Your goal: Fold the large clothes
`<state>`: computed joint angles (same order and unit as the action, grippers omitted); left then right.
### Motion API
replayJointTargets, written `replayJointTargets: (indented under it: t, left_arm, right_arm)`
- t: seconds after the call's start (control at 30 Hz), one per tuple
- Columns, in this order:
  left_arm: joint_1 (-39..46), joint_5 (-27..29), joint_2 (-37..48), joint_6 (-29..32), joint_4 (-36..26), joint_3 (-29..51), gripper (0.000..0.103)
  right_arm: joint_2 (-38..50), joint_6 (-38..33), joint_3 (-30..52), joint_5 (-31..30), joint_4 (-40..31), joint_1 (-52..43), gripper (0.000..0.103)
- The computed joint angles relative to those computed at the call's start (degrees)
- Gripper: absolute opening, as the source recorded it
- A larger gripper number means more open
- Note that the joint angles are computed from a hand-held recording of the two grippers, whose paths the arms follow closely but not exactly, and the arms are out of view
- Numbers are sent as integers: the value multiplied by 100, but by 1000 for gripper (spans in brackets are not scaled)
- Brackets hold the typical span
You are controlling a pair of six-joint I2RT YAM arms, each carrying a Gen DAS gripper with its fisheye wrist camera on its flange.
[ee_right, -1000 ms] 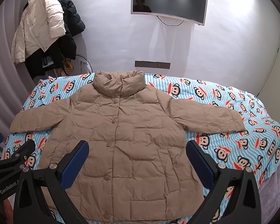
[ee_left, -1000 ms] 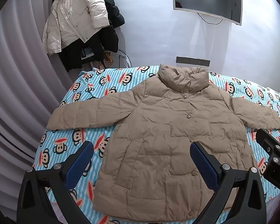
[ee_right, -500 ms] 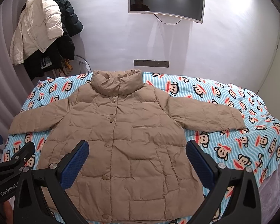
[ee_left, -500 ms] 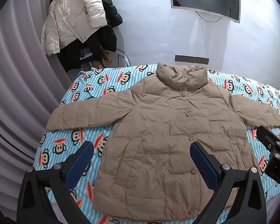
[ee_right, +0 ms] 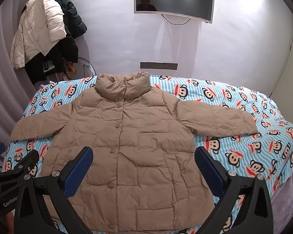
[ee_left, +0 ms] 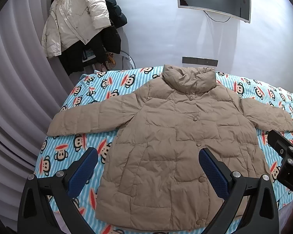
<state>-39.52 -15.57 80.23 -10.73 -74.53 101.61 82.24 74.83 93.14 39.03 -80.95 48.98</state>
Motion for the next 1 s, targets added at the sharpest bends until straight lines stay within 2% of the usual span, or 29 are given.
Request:
replayJointTargets:
  t: [1.0]
  left_arm:
    - [89, 117, 24, 1, -7, -114, 103]
  right_arm:
    - [-149, -66, -371, -242, 425, -117, 103]
